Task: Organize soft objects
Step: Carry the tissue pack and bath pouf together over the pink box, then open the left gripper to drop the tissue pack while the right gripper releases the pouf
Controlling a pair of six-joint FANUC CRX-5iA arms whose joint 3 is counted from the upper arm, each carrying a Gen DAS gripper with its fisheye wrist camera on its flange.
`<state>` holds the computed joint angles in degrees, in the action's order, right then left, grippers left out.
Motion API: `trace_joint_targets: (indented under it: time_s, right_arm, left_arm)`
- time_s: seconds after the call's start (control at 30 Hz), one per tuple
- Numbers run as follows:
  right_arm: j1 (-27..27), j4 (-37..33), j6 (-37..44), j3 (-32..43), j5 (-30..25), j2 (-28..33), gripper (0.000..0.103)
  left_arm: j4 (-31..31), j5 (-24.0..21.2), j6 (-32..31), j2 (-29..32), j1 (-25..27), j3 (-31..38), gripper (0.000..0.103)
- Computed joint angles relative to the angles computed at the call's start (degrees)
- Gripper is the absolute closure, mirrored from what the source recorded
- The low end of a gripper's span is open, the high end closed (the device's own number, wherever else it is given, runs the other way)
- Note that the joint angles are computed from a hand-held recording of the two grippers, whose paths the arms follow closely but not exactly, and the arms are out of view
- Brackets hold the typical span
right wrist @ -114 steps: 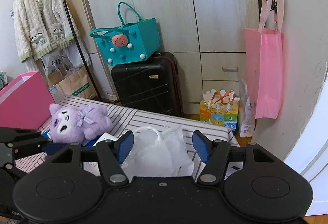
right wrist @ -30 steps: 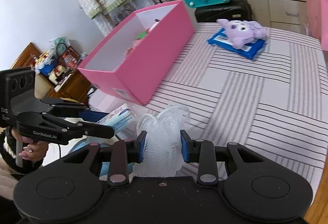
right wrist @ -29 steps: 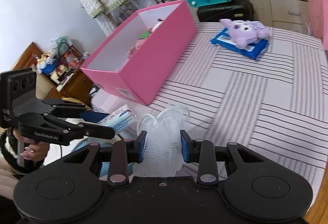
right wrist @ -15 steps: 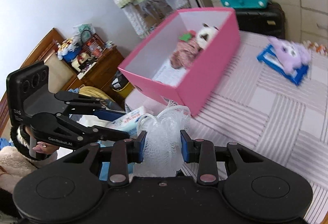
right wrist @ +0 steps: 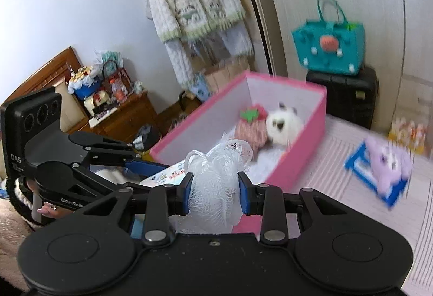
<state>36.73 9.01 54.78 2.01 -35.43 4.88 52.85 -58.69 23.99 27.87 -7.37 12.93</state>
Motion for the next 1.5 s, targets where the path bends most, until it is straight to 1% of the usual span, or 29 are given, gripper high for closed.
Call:
trace_joint_targets:
  time_s: [0.07,0.13,0.2,0.23,0.33,0.37,0.4,0.43,0.5,0.53,0.57,0.67,0.7,0.77,0.8,0.87,0.93,1.03,1.13,1.27,1.33,1.5]
  right_arm:
    - [-0.5,1.93,-0.16,0.21,2.45,1.39,0.065]
    - [-1.21,1.84,1.38,1.28,4.19,3.02,0.064]
    - [-2.46,-0.79,4.88,3.66,5.08,5.29,0.064]
    - [-2.82,-1.02,5.24,4.58,5.26,6.36,0.064]
    - [-3.68,-0.5,6.93,7.97,4.31,10.31,0.064]
    - [-3.95,-1.07,8.6,9.66,3.22,11.89,0.064]
    - [-4.13,-1.66,10.0,11.14,1.98,13.23,0.064]
    - [-4.31,-1.7,10.58,12.6,0.88,14.76,0.064]
    - [-4.88,-4.09,14.26,15.54,-1.46,16.96,0.064]
    - [-4.94,-4.06,15.01,16.04,-1.59,17.62,0.064]
    - [-4.87,-3.58,15.32,16.22,-1.69,17.98,0.064]
    - [-5.05,-4.32,17.76,18.39,-3.15,19.65,0.063]
    - [-5.08,-4.22,17.96,19.13,-3.77,20.25,0.062]
    - [-5.07,-3.86,18.38,20.35,-4.83,21.37,0.06]
    - [-5.05,-3.64,18.26,20.68,-5.2,21.74,0.057]
    - [-4.75,-1.67,16.66,20.61,-5.63,22.28,0.055]
    - [-4.49,0.38,14.74,19.56,-4.9,22.19,0.051]
    - [-4.7,1.11,12.42,18.02,-3.59,21.16,0.046]
    - [-4.82,2.22,9.4,14.75,-0.81,18.63,0.045]
    - [-4.55,3.02,6.55,9.89,2.37,14.43,0.045]
    - [-4.17,3.49,5.25,7.76,3.17,12.39,0.044]
    - [-3.13,2.39,5.44,3.94,3.55,7.58,0.041]
  left_arm:
    - [0.66,2.54,0.5,1.28,-0.42,1.22,0.064]
    - [1.61,4.95,0.71,2.45,-0.82,2.02,0.064]
    - [2.02,7.55,1.27,3.65,-1.2,2.78,0.064]
    - [1.63,8.95,2.02,4.08,-1.41,3.0,0.064]
    - [-0.27,12.77,3.19,5.52,-2.11,3.96,0.064]
    - [-1.65,14.28,2.67,5.98,-2.48,4.34,0.063]
    - [-3.39,15.36,3.6,6.61,-2.74,5.17,0.063]
    - [-6.0,15.01,5.73,7.88,-2.83,7.3,0.064]
    - [-9.15,11.39,9.32,10.69,-2.53,12.27,0.064]
    - [-10.57,10.16,11.11,11.67,-2.43,14.23,0.065]
    - [-11.48,10.61,11.28,11.84,-2.54,14.75,0.067]
    - [-13.37,15.72,8.76,10.21,-3.28,12.6,0.066]
    - [-14.11,15.99,9.18,10.28,-3.3,12.86,0.066]
    - [-15.03,14.46,11.71,11.19,-2.97,14.59,0.066]
    - [-14.78,14.44,12.19,11.05,-2.81,14.29,0.066]
    - [-13.95,15.68,12.5,10.23,-2.64,12.63,0.066]
    - [-12.76,16.3,12.4,9.46,-2.4,11.19,0.066]
    - [-10.39,17.47,11.49,7.93,-2.09,8.67,0.066]
    - [-7.85,18.62,9.42,6.14,-1.91,5.98,0.063]
    - [-4.65,18.66,5.98,4.07,-1.64,3.02,0.062]
    - [-3.95,18.02,5.13,3.2,-1.42,2.04,0.061]
    - [-3.41,13.96,4.59,1.8,-0.39,1.25,0.057]
